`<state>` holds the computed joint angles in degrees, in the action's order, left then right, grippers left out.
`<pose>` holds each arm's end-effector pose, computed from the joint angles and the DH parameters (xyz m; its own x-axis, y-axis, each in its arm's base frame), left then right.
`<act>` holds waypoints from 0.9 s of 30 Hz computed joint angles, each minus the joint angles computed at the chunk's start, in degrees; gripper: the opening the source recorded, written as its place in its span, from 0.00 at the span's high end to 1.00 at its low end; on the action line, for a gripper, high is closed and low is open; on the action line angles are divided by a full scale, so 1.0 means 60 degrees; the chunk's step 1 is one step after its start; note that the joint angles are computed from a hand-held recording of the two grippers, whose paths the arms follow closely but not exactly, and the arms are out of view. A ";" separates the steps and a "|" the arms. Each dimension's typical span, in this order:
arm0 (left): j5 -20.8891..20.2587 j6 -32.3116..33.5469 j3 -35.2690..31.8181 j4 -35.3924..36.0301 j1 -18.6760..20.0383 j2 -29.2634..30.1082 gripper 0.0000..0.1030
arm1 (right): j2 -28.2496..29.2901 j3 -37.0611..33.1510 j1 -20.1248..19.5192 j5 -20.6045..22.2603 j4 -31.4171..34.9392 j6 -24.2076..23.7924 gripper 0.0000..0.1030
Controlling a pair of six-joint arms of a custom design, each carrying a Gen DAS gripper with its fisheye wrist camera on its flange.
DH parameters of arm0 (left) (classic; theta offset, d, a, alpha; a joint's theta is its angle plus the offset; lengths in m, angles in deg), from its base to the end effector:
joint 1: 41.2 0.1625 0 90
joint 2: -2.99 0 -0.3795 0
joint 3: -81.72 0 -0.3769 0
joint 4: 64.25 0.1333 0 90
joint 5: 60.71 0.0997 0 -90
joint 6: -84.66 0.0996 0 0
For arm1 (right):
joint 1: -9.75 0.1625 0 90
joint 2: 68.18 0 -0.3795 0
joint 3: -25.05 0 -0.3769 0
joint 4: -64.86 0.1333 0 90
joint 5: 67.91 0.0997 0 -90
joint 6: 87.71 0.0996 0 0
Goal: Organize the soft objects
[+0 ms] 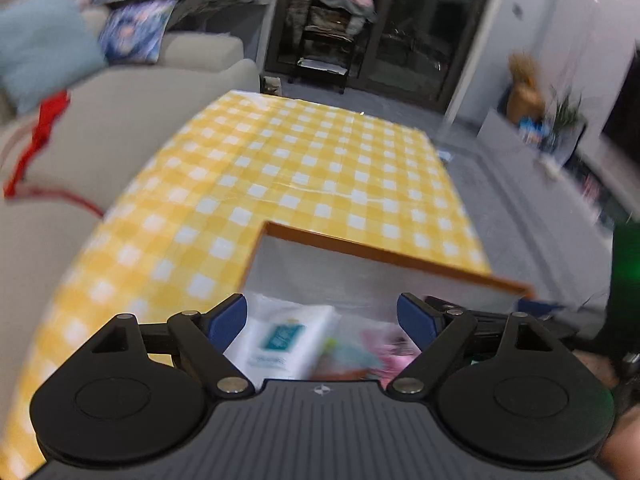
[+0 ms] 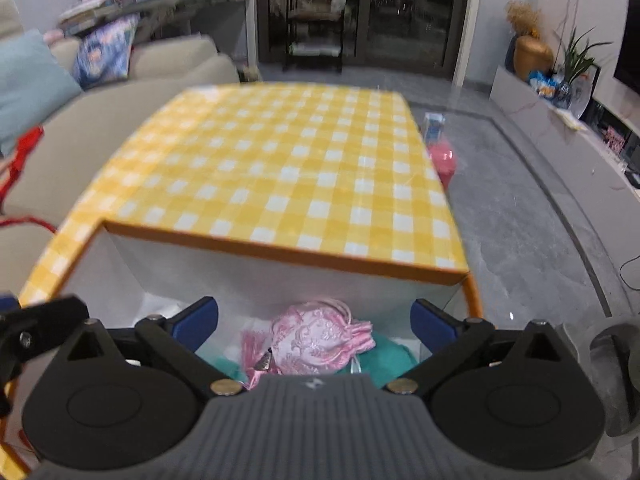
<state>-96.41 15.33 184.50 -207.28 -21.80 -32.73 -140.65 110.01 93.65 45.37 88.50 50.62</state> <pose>-0.4360 -0.3806 -0.0436 -0.8591 -0.0841 -0.5049 0.3154 0.6899 -0.6516 0.0405 -0.5046 0.3084 -0.6986 -0.0798 0.7111 -0.5379 0.7139 -0.4484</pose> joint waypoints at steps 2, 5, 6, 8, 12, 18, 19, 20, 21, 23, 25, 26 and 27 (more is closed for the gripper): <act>-0.0157 -0.0056 0.0272 -0.0336 -0.0241 -0.0169 0.03 | -0.0471 0.0368 0.0011 -0.0180 -0.0259 -0.0042 0.03; 0.0147 -0.0187 0.0255 0.0445 -0.0716 -0.0293 0.03 | -0.1075 0.0663 0.0068 -0.0381 -0.0270 0.0035 0.03; 0.0234 -0.0179 0.0244 0.0650 -0.0854 -0.0339 0.03 | -0.1256 0.0738 0.0119 -0.0370 -0.0257 0.0098 0.03; 0.0335 -0.0276 0.0285 0.0892 -0.1130 -0.0498 0.03 | -0.1600 0.0842 0.0238 -0.0350 -0.0101 0.0226 0.03; 0.0578 -0.0671 0.0739 0.0552 -0.1752 -0.0990 0.03 | -0.2412 0.1194 0.0625 -0.0256 0.0235 0.0386 0.03; 0.0851 -0.2480 0.0762 0.2879 -0.2687 -0.1969 0.03 | -0.4197 0.2507 0.1171 -0.0143 0.0332 0.0156 0.03; 0.0718 -0.2856 0.0701 0.3386 -0.2825 -0.2091 0.03 | -0.4567 0.2842 0.1174 -0.0221 0.0332 0.0020 0.03; 0.0489 -0.2943 0.0680 0.3752 -0.2985 -0.2237 0.03 | -0.4849 0.3089 0.1172 -0.0262 0.0399 -0.0046 0.03; 0.0353 -0.2994 0.0686 0.4048 -0.3134 -0.2341 0.03 | -0.5156 0.3372 0.1172 -0.0272 0.0455 -0.0061 0.03; 0.0202 -0.3306 0.0717 0.5015 -0.3554 -0.2525 0.03 | -0.5756 0.3882 0.1110 -0.0367 0.0676 -0.0037 0.03; -0.0027 -0.3478 0.0706 0.5920 -0.3900 -0.2624 0.03 | -0.6418 0.4427 0.0962 -0.0584 0.0813 -0.0055 0.03; -0.0174 -0.3516 0.0751 0.6256 -0.4084 -0.2658 0.03 | -0.6768 0.4703 0.0887 -0.0692 0.0875 -0.0138 0.03; -0.0284 -0.3694 0.0757 0.6562 -0.4206 -0.2665 0.03 | -0.7137 0.4976 0.0802 -0.0821 0.0944 -0.0265 0.03</act>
<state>-98.12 -6.83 189.04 -167.91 -47.04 -48.72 -183.47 139.87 98.46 40.44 94.17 49.03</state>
